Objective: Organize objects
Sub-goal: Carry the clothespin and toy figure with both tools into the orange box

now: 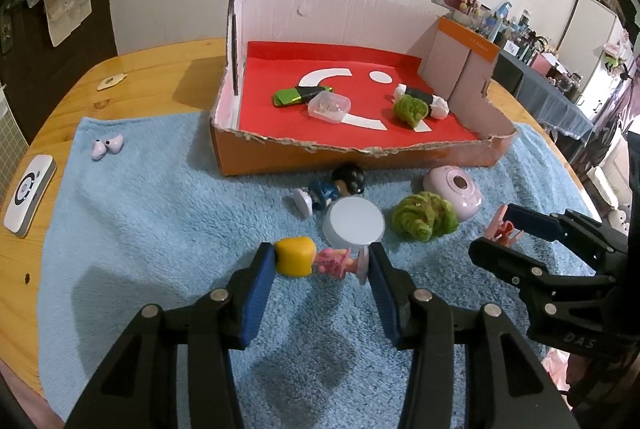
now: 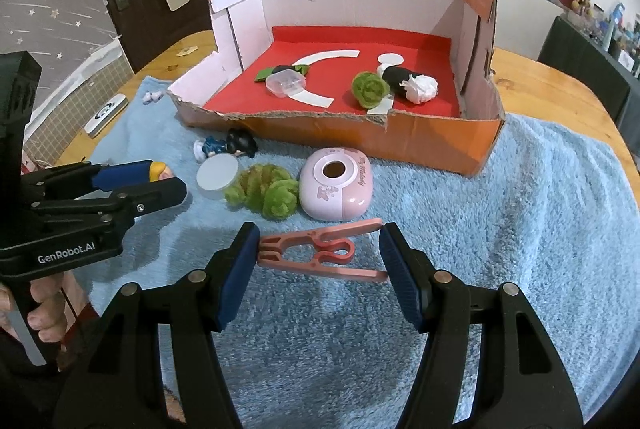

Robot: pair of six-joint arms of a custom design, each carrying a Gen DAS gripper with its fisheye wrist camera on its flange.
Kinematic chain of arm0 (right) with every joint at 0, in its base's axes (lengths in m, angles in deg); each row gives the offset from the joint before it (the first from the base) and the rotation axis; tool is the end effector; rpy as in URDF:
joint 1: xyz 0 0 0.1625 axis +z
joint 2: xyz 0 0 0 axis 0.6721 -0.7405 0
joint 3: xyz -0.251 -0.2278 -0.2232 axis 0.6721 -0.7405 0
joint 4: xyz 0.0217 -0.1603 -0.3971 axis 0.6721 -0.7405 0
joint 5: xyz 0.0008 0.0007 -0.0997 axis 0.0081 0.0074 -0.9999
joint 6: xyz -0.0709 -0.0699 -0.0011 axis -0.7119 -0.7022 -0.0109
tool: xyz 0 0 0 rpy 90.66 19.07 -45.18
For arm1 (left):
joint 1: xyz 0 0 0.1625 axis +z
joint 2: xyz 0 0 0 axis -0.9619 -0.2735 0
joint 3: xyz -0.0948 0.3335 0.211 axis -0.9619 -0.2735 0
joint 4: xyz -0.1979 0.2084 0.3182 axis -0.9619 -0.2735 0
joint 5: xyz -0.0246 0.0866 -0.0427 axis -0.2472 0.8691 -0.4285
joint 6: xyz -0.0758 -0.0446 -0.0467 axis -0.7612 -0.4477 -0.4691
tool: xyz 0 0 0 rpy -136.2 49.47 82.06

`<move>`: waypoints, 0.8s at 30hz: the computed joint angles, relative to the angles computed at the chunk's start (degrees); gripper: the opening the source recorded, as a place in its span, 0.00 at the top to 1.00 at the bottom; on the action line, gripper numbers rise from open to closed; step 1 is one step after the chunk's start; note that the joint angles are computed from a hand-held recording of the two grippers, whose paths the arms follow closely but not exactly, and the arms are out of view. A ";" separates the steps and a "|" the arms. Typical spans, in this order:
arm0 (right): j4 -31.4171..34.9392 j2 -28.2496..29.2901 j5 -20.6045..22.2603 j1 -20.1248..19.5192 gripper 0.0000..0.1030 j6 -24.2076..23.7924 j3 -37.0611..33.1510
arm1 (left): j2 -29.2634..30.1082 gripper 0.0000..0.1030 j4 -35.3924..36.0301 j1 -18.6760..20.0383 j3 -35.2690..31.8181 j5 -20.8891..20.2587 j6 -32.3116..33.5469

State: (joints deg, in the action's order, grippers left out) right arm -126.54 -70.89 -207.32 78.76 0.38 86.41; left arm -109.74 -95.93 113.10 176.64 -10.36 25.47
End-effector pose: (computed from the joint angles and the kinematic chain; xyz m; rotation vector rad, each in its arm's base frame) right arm 0.2921 -0.3233 -0.0437 0.9854 -2.4243 0.5414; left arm -0.0097 -0.2750 0.2486 0.3234 2.4214 -0.7999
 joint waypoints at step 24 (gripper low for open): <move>0.27 -1.58 1.47 1.18 0.41 0.32 0.24 | -2.58 0.52 3.02 -1.12 -1.09 0.61 -1.22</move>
State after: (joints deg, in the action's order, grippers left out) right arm -126.27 -72.47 -205.85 79.94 0.71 86.65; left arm -112.32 -92.91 111.98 175.55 -9.75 24.25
